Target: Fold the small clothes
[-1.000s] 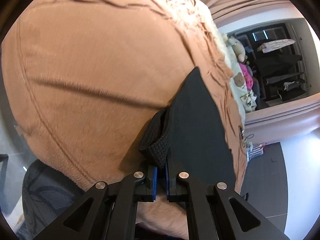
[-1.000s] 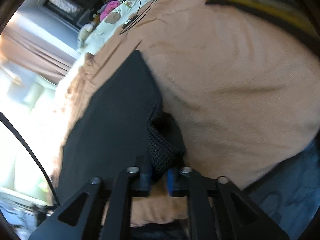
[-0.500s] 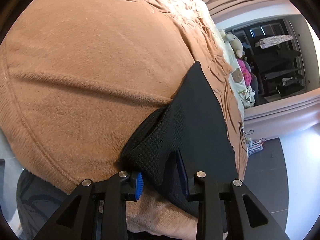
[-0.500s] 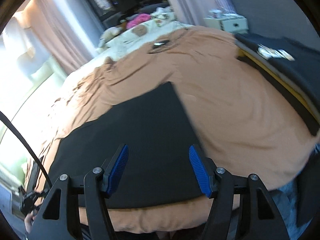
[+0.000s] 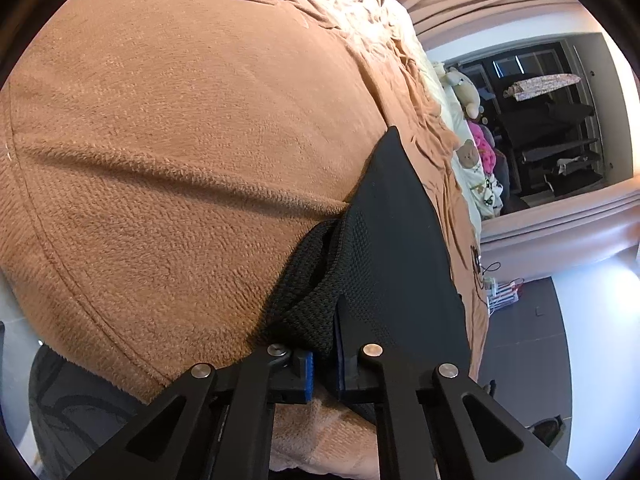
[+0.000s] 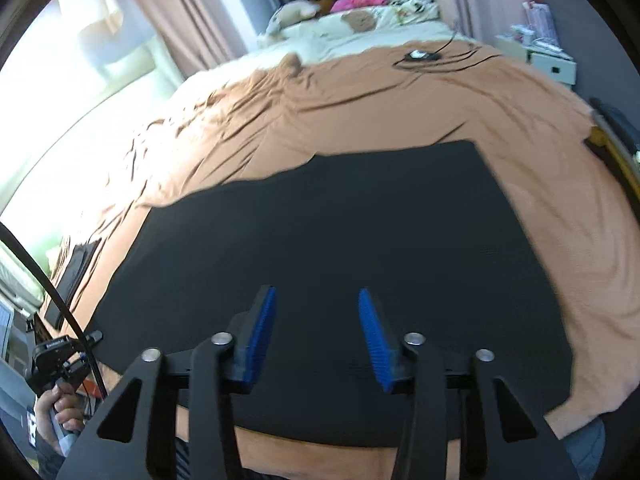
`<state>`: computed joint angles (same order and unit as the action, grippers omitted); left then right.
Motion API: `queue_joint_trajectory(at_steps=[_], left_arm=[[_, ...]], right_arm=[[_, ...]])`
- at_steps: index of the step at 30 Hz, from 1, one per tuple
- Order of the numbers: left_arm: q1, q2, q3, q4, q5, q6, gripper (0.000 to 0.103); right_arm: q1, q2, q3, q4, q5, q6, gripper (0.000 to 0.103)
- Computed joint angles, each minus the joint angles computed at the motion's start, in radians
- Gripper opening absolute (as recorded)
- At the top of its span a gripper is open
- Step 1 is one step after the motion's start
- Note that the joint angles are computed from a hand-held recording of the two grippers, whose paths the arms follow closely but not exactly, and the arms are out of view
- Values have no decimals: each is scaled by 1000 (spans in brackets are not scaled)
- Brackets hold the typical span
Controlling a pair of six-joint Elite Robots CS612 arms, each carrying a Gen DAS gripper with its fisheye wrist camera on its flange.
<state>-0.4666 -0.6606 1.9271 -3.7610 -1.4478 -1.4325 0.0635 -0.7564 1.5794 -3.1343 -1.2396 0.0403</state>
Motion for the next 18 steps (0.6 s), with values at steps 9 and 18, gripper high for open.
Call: queue_joint_trajectory(at_steps=[9, 18], left_arm=[[-2, -1, 5, -14, 4, -20, 6], [1, 3, 1, -25, 4, -82, 4]], right_arm=[[57, 54, -135, 167, -11, -92, 26], [102, 139, -303, 332, -61, -130, 22]])
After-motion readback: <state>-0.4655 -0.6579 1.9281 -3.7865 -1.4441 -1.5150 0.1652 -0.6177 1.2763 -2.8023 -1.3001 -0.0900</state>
